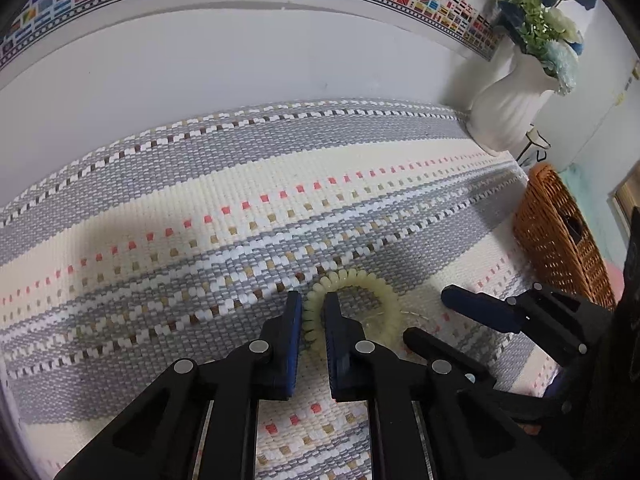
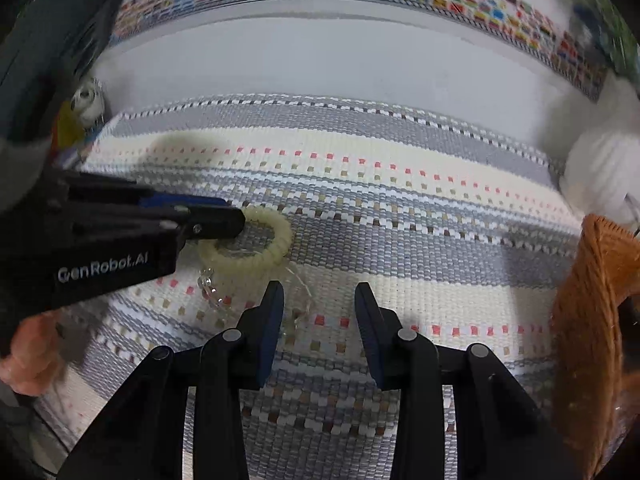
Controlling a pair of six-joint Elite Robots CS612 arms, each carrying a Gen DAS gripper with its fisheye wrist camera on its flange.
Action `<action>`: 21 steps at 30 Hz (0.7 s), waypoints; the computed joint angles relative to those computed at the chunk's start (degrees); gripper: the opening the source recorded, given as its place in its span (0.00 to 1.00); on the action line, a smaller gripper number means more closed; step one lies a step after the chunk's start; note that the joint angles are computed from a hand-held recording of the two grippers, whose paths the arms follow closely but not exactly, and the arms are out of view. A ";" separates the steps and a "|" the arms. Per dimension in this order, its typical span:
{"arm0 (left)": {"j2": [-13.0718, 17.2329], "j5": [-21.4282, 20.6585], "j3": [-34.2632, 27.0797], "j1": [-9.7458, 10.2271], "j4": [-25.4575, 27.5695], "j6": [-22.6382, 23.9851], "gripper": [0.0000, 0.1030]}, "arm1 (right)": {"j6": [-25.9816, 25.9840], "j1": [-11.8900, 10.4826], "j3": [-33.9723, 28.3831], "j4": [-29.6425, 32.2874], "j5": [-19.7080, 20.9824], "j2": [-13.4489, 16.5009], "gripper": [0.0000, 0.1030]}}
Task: Organize jewelry
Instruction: 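Close the left tool on the cream coil hair tie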
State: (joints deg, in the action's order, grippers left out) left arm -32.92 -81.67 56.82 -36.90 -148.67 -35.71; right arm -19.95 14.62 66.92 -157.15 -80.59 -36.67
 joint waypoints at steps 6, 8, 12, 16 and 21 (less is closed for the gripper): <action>-0.49 0.21 0.84 -0.16 -0.30 0.95 0.11 | -1.97 0.20 1.84 -2.05 -1.42 -0.76 0.31; -0.40 0.22 0.73 -0.32 -0.26 0.99 0.11 | -2.58 0.26 2.85 -2.36 -1.97 -1.30 0.27; -0.20 0.18 0.33 -0.61 0.09 1.38 0.11 | -4.69 0.00 6.00 -2.77 -2.81 -3.26 0.27; -0.04 0.11 -0.06 -0.68 0.55 2.08 0.11 | -6.02 -0.73 9.37 -3.20 -2.59 -5.19 0.27; 0.10 0.59 -0.37 -0.76 0.90 2.41 0.11 | -6.49 -0.97 11.03 -4.42 -3.09 -5.92 0.27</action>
